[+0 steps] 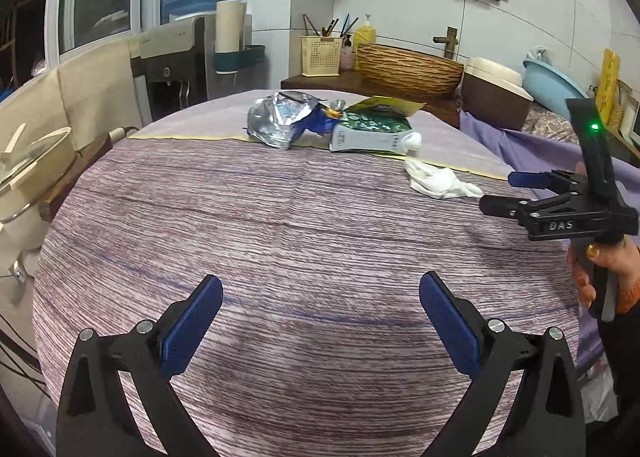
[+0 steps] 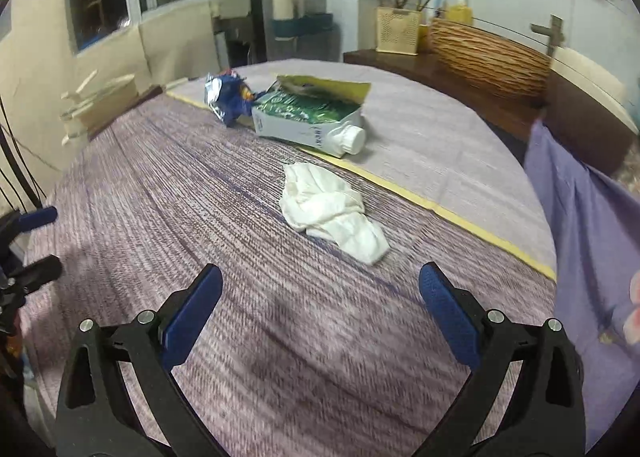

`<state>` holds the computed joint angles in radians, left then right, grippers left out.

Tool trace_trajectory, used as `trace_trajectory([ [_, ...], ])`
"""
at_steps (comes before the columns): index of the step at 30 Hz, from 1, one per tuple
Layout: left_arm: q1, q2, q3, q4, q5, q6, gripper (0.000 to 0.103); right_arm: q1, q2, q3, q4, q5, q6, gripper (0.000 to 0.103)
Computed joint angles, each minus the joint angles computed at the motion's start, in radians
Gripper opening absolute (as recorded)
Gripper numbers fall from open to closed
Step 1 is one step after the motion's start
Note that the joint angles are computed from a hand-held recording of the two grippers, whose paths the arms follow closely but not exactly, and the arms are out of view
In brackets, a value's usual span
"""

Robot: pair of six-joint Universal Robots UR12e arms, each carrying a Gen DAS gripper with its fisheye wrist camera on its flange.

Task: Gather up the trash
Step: 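Bring both grippers back over the remaining trash on the table, then grasp the crumpled white tissue with the right gripper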

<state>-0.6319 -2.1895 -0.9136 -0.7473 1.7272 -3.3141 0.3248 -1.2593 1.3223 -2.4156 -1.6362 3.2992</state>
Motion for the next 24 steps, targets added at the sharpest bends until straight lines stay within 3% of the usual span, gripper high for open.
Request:
trace_trajectory([
  [4,0.011,-0.011,0.022,-0.021,0.007,0.017,0.098,0.0,0.062,-0.087,0.07,-0.012,-0.051,0.097],
  [12,0.037,-0.054,0.104,-0.069,-0.037,0.021,0.098,-0.006,0.162,-0.234,0.228,-0.032,-0.117,0.08],
  [15,0.046,-0.083,0.156,-0.085,-0.038,0.016,0.098,-0.019,0.162,-0.233,0.22,0.014,-0.099,0.058],
  [18,0.058,-0.117,0.216,-0.092,-0.078,-0.004,0.098,-0.017,0.158,-0.225,0.207,0.011,-0.099,0.046],
  [21,0.073,-0.168,0.308,-0.117,-0.125,-0.048,0.098,-0.01,0.147,-0.203,0.179,-0.007,-0.111,0.036],
  [24,0.087,-0.23,0.429,-0.165,-0.174,-0.112,0.098,-0.006,0.135,-0.184,0.155,-0.015,-0.109,0.033],
])
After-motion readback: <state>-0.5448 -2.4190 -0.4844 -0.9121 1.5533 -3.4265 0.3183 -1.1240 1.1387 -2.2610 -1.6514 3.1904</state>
